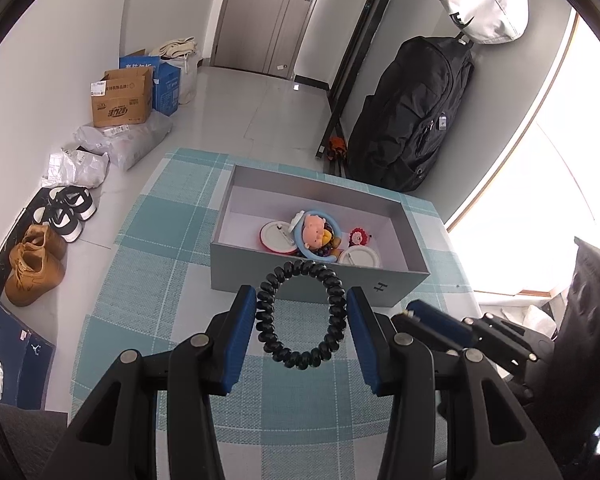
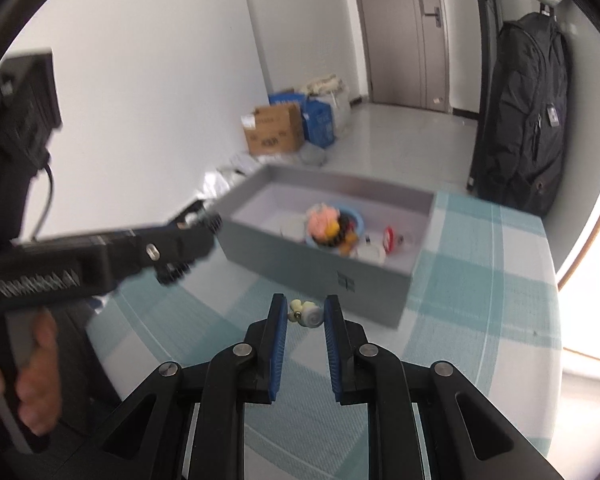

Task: Organize jewelry
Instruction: 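Carry the hair tie and yellow clip into the grey box and open both grippers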

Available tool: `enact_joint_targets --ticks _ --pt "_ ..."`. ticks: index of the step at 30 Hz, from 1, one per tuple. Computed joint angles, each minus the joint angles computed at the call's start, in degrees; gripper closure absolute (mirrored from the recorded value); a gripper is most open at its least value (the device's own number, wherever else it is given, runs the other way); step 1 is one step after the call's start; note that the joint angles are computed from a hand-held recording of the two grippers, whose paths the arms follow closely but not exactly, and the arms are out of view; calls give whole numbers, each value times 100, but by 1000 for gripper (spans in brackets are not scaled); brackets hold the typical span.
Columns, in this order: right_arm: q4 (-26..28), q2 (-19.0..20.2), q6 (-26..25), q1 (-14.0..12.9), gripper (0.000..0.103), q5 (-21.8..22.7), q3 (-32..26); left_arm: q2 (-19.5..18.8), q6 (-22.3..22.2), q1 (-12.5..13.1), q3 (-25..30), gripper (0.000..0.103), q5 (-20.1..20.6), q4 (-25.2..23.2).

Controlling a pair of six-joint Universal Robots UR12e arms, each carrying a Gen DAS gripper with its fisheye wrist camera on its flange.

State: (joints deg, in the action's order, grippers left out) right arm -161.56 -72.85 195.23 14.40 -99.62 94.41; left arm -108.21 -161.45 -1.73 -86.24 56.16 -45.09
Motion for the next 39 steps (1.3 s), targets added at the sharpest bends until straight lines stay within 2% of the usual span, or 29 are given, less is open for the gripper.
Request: enact_joint_targets --ticks 11,17,26,30,39 --pt "-278 63 75 -188 86 274 -201 -162 -47 -81 326 62 -71 -174" --pt "-383 116 163 -294 86 412 -279 -302 15 -190 566 62 21 -319" --pt "-175 198 470 -484 86 599 -470 -590 44 -291 994 62 103 -718" --pt "26 233 438 -539 86 642 -538 -674 64 -315 1093 62 148 -782" --pt "107 316 560 -621 86 799 -580 -806 30 -348 1272 62 146 -1049"
